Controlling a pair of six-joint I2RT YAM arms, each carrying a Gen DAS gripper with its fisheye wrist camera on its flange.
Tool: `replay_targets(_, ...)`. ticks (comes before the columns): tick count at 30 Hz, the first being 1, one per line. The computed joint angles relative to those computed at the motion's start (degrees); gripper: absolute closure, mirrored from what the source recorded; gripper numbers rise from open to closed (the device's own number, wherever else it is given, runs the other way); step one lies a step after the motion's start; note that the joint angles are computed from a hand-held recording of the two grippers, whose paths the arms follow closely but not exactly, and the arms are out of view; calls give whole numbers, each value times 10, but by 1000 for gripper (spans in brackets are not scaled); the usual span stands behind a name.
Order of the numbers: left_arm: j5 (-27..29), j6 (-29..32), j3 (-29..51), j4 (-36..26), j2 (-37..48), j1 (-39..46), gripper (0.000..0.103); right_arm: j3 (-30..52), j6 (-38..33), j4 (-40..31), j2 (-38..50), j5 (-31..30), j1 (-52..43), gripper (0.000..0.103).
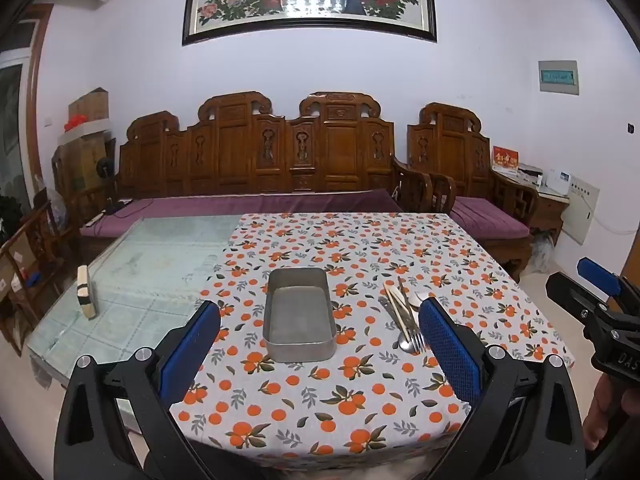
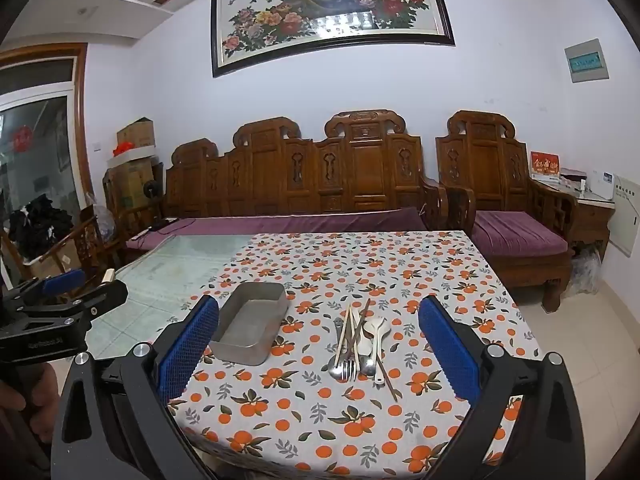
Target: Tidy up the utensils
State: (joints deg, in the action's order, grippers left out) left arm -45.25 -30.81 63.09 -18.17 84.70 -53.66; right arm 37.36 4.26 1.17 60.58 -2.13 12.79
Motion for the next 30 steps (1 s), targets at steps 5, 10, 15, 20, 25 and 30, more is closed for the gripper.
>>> replay_targets(5, 1, -1, 2, -5, 2, 0, 7, -2, 0, 4, -2, 2, 0, 3)
replay_targets(10, 0, -1, 2, -5, 1, 1, 7, 0, 2, 1, -2, -2, -1, 3)
replay_targets(15, 0, 0, 2, -5, 1, 0, 7, 1, 3, -2, -4, 0, 1, 3)
replay_targets(20, 0, 0, 3, -5, 2, 0, 7, 3, 3, -3, -4, 1, 1, 3)
replay_targets(25, -1, -3, 7, -8, 6, -3, 7, 1, 4, -2, -4, 1, 2, 3)
replay_targets(30, -1, -3, 7, -9, 6, -3, 7, 0, 4, -1, -5, 1, 2, 3)
